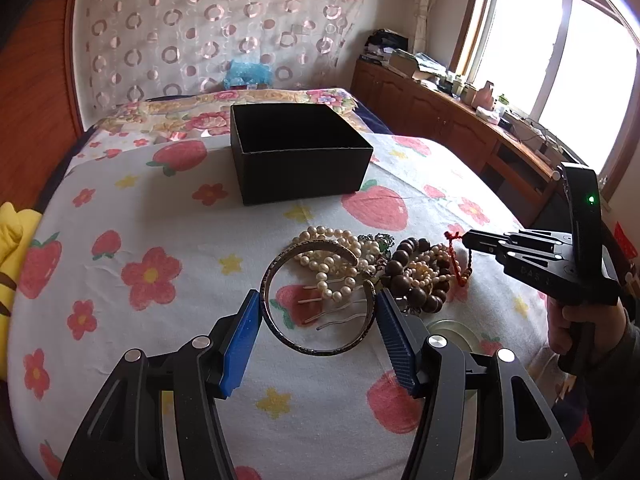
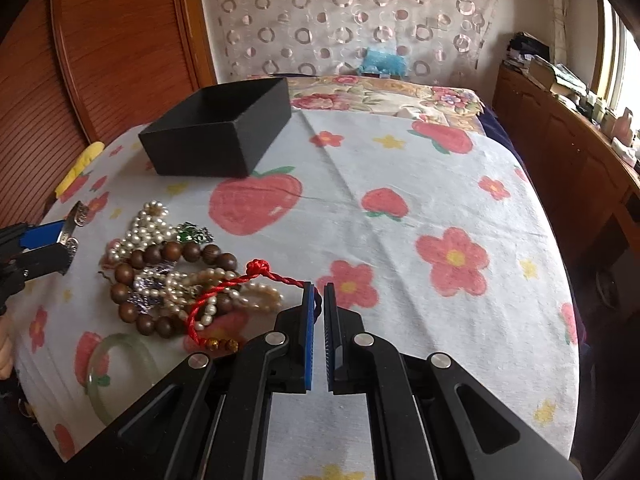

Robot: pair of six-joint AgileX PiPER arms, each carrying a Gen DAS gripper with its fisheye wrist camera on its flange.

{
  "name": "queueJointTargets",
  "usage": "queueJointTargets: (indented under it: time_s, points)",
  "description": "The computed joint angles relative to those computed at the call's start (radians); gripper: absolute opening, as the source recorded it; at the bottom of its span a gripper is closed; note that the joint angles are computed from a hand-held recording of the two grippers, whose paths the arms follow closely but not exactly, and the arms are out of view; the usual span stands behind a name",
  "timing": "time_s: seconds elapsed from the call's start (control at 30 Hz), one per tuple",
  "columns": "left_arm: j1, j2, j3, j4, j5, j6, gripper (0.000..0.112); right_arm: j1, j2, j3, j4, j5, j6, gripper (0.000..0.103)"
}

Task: Organize jewelry
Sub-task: 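Grasp the silver bangle with the left tool while the right tool grasps the red bracelet, then drop the bangle into the black box with the left tool while the right drops the red bracelet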

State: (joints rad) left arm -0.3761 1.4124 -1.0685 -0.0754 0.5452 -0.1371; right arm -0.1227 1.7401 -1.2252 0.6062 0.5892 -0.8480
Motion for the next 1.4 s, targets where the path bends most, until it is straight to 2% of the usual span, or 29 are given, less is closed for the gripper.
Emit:
queueJointTargets:
  time_s: [0.27, 0.43, 0.67, 0.97, 1.4]
  points:
    - [0.000, 0.001, -0.001, 0.000, 0.001, 0.000, 0.056, 0.006, 0.001, 0.003, -0.014, 0.005, -0.026, 0.003]
    - [-0.003, 0.004, -0.009, 0.012, 0.001, -0.009, 0.056, 0.008, -0.041, 0.010, 0.040, 0.009, -0.076, 0.003]
    - [0.012, 0.024, -0.067, 0.030, 0.011, 0.004, 0.056, 0.046, -0.090, -0.070, 0.067, 0.050, -0.089, 0.003]
    - [0.048, 0.117, -0.213, 0.025, 0.030, 0.068, 0.056, 0.119, -0.019, -0.269, 0.015, 0.077, -0.014, 0.003]
    - [0.096, 0.345, -0.541, 0.033, 0.129, 0.106, 0.056, 0.140, 0.223, -0.708, -0.066, 0.238, 0.195, 0.003]
